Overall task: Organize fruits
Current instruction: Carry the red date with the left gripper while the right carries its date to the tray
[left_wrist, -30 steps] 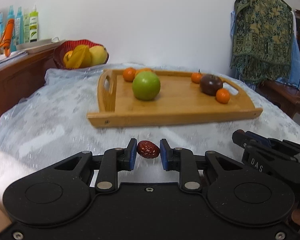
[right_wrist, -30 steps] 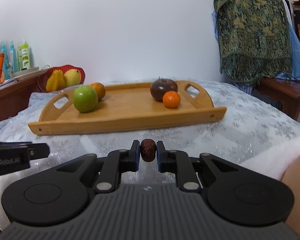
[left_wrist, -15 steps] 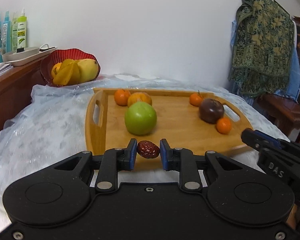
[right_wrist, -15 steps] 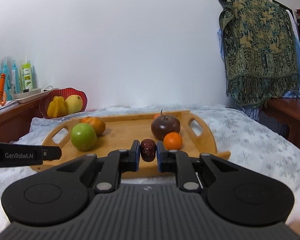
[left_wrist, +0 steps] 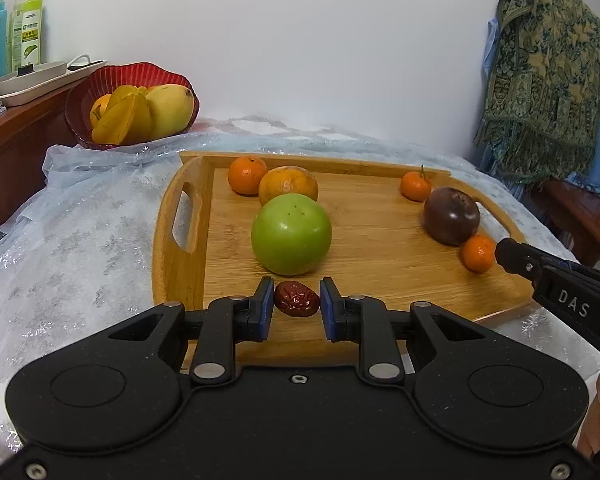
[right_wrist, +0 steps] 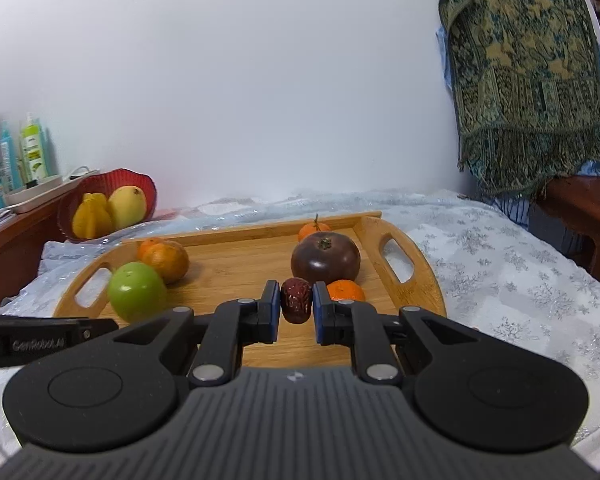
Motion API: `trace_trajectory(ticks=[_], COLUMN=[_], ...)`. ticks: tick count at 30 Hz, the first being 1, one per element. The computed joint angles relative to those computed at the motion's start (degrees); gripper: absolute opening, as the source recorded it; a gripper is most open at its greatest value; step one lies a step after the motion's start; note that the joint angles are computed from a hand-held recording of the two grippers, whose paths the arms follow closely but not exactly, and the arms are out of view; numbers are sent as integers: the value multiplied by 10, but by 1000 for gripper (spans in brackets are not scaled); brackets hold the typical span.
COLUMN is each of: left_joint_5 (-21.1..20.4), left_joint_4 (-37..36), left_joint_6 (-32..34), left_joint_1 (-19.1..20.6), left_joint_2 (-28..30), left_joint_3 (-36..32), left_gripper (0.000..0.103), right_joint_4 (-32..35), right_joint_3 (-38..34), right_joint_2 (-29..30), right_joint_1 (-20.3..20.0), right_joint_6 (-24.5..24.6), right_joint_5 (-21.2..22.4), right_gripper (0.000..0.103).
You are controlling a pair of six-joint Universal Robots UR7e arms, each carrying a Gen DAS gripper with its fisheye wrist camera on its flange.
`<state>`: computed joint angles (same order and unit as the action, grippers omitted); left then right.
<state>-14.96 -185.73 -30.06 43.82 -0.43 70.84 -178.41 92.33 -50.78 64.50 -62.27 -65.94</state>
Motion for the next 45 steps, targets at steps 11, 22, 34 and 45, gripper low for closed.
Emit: trace_trajectory(ticks=[11, 22, 34, 45], left_joint_5=[-13, -15, -14, -10], left_joint_4=[28, 37, 56, 60], left_joint_6=[-4, -13, -21, -19], left_joint_1=[21, 29, 30, 31], left_joint_2=[4, 5, 9, 13], left_joint_3=[-28, -37, -44, -49], left_gripper=[23, 23, 23, 24], right_joint_4=[-1, 12, 14, 17], right_joint_3=[-26, -43, -49, -49], right_joint_2=[34, 47, 52, 52], right_joint_1=[22, 28, 31, 31], right_joint_6=[-23, -10, -3, 0], right_joint_5=[-54, -91, -105, -110], right_gripper=[20, 21, 21, 21])
